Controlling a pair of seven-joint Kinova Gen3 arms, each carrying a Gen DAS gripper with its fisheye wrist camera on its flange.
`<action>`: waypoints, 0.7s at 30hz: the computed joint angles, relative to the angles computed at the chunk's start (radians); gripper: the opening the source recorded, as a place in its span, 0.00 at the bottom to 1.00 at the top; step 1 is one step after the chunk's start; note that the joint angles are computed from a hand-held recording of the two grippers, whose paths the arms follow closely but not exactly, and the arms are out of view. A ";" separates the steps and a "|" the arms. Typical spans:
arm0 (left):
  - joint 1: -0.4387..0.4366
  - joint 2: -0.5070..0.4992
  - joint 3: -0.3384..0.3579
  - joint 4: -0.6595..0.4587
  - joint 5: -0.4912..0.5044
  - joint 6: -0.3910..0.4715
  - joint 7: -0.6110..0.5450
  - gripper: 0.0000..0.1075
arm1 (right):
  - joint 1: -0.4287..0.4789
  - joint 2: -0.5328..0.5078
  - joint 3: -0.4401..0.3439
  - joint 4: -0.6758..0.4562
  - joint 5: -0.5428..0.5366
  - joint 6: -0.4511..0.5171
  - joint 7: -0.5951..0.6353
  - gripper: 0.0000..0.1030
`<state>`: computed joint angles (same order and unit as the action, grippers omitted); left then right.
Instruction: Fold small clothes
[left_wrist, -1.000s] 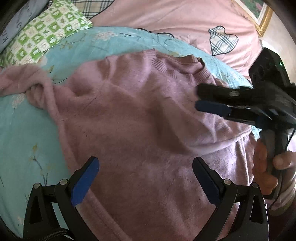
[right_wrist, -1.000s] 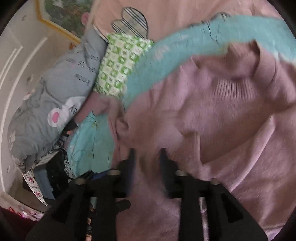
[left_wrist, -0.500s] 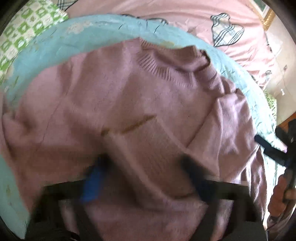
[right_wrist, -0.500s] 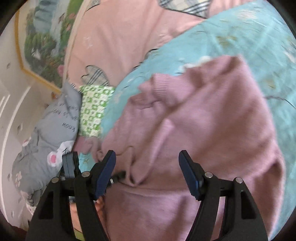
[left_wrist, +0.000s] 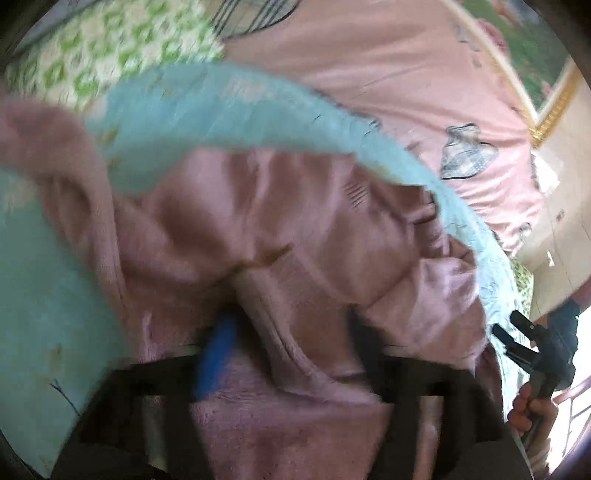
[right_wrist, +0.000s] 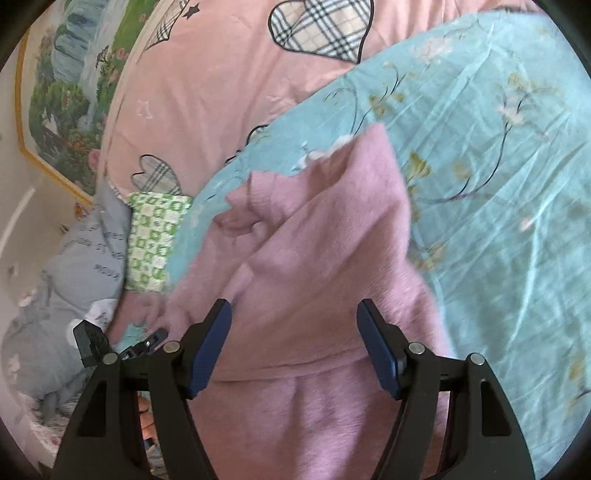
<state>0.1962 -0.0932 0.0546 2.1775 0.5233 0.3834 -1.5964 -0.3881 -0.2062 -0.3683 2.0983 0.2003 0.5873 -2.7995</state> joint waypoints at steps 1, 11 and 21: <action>0.015 0.018 -0.015 0.004 0.009 -0.015 0.000 0.69 | 0.037 0.009 -0.043 -0.018 0.041 0.041 -0.017 0.69; -0.022 -0.001 0.137 0.018 -0.290 -0.104 0.269 0.06 | 0.012 0.253 0.048 -0.191 0.144 0.286 0.098 0.69; 0.009 0.024 0.200 -0.030 -0.437 -0.166 0.406 0.05 | -0.048 0.108 0.129 -0.132 0.323 0.381 -0.044 0.02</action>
